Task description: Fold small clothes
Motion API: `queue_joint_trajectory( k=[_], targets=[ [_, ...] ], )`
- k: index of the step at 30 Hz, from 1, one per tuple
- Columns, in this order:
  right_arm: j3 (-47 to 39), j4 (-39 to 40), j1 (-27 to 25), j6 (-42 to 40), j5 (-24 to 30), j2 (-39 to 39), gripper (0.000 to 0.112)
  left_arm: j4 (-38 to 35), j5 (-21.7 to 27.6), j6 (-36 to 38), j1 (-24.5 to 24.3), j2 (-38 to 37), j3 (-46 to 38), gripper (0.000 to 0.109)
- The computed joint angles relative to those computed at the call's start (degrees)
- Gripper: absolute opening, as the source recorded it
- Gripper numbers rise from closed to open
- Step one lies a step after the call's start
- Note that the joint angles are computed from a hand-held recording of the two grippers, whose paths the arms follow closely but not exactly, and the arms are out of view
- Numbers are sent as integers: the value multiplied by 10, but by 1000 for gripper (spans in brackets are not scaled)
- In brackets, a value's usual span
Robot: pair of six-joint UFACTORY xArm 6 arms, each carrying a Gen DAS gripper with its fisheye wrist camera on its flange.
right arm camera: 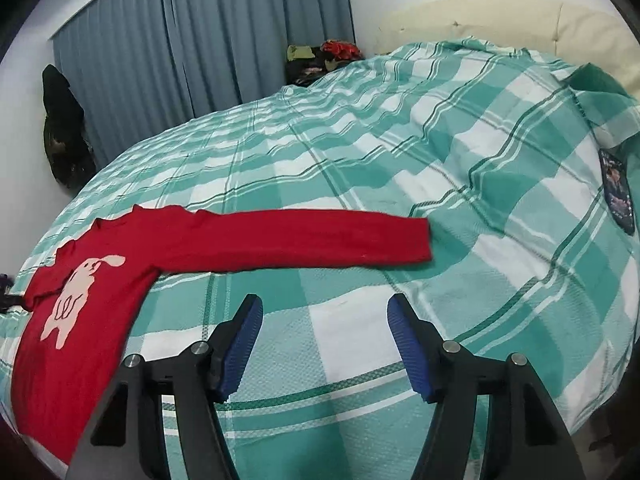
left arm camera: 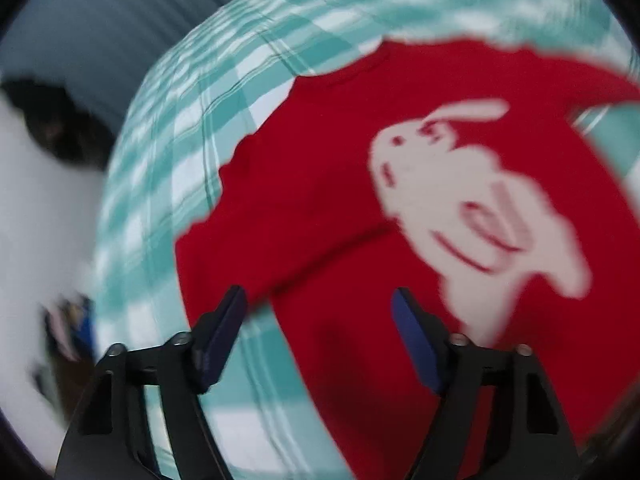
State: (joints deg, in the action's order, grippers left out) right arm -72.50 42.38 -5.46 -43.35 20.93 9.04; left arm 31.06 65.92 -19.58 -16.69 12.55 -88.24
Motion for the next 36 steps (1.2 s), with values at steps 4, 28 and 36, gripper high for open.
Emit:
queue_joint_trajectory(
  k=[4, 28, 36],
  targets=[
    [-9, -16, -9, 35, 26, 8, 65, 11, 22, 11, 16, 77, -58, 54],
    [2, -105, 20, 68, 13, 20, 65, -72, -198, -358, 393, -264, 358, 3],
    [10, -153, 34, 80, 7, 25, 65, 15, -124, -433, 387, -261, 374, 2]
  ],
)
